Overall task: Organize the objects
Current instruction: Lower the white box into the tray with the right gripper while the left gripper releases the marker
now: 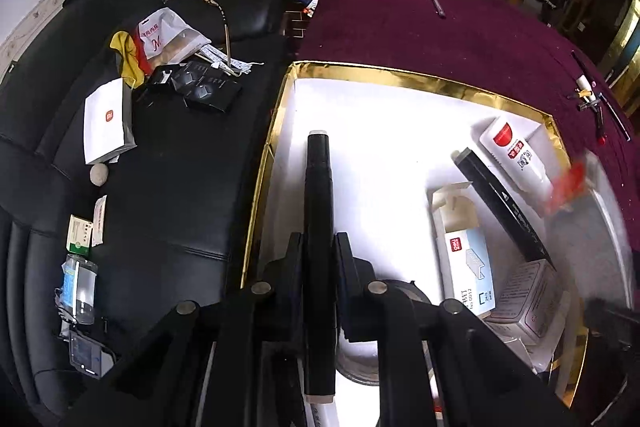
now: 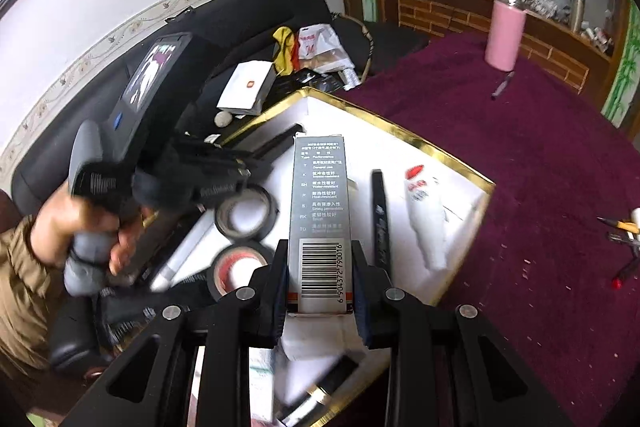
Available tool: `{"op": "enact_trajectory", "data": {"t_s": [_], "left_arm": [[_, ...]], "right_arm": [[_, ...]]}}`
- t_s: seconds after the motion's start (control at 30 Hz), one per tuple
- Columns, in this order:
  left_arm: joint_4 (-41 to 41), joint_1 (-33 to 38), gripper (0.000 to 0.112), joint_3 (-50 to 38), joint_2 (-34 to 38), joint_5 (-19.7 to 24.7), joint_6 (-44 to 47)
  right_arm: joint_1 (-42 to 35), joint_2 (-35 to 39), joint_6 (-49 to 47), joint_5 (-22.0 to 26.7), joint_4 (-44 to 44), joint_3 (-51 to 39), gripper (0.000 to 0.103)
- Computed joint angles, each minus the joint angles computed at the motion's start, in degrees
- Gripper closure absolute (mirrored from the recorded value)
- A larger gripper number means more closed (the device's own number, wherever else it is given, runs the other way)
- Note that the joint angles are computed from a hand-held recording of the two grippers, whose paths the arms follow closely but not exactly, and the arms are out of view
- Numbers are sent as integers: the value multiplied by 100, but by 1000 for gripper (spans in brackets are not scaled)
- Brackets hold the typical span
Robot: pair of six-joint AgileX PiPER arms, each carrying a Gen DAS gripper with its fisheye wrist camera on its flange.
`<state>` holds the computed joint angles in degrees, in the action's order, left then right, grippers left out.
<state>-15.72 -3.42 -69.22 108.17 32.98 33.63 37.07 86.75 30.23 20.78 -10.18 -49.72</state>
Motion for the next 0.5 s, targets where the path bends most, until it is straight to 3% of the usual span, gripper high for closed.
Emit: {"op": "enact_trajectory", "data": {"t_s": [0.1,0.23,0.33,0.5], "left_arm": [[14,-24,98,68,-28,-87,9],[-288,66,98,61,-17,-26,243],[-547,109,98,86,-23,31,377],[-933,192,98,244,-85,-30,703]], "right_arm": [[-169,380,-1082,166,1205,-486,73],[-252,892,-1049,525,1420,-1120,73],[-537,1253,-1490,643,2181,-1495,73],[-844,1724,-1891,554,3076,-1807,73]]}}
